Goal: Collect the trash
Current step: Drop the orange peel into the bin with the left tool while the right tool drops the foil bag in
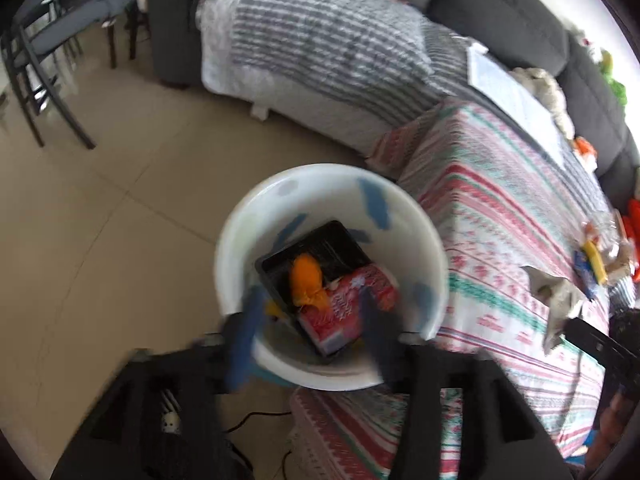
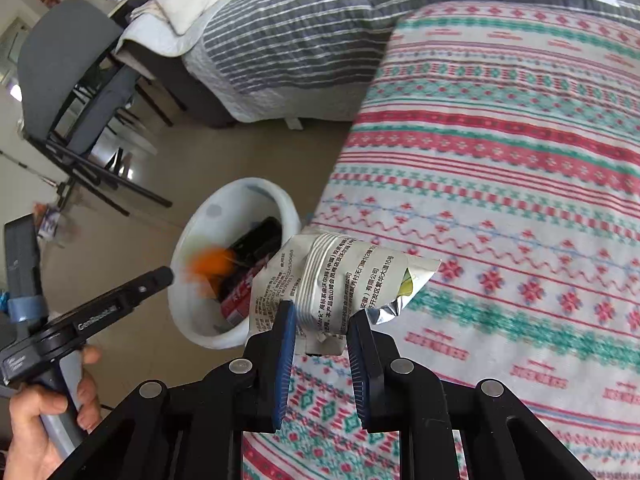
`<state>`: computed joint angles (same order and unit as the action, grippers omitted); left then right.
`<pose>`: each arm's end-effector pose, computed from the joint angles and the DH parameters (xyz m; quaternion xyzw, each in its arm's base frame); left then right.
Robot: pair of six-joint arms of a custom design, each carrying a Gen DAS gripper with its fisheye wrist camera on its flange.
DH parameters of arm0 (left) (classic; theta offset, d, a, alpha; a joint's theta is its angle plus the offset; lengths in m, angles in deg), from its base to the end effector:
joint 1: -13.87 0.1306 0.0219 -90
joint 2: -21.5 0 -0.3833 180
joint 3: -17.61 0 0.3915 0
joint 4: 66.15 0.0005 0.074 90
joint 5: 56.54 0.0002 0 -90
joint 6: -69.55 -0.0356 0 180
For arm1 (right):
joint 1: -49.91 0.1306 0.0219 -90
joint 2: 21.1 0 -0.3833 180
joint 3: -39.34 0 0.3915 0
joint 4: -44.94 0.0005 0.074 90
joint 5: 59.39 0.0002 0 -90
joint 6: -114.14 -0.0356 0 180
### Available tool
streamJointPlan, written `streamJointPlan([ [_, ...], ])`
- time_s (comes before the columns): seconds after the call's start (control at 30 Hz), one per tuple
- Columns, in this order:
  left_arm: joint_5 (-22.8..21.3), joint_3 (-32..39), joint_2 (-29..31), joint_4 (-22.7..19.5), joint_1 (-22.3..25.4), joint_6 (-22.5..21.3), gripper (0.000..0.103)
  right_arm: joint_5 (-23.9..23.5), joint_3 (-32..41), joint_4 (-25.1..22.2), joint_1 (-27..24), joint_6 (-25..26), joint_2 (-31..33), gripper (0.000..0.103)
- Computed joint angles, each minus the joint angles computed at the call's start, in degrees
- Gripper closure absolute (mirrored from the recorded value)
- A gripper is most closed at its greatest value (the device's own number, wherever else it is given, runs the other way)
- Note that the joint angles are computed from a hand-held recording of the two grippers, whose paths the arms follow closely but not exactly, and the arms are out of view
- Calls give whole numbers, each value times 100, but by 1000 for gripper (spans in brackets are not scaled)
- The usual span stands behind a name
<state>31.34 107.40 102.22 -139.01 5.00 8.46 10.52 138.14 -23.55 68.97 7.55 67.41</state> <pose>0.3903 -0.0601 0.4722 -0.1736 0.9582 -0.0563 0.2203 0.4249 0.1592 0.4923 -0.0682 0.9457 0.2423 0.2055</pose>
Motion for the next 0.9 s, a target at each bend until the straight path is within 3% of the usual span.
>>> streamJointPlan([
  [0.13,-408,50,-27,-194,-55,-17,16,-31,71,57,121,88,99,80],
  [0.2,-645,31,-86,-295,-103,-42,12,-57,117,108,181,130,163,80],
  [0.47,-747,-68,-387,-994,-100,75,9,-127,262,392,481,100,487,80],
  [0.77,-879,-317,-682,-1079,-20,4,9,-70,435,608,789,-85,860,78],
  [0.87,-866,-357,-739,-1060,50,-15,9,-100,431,671,787,-239,927,68],
  [0.9,-857,-366,-757,-1061,65,-24,9,-137,417,698,774,-308,935,54],
])
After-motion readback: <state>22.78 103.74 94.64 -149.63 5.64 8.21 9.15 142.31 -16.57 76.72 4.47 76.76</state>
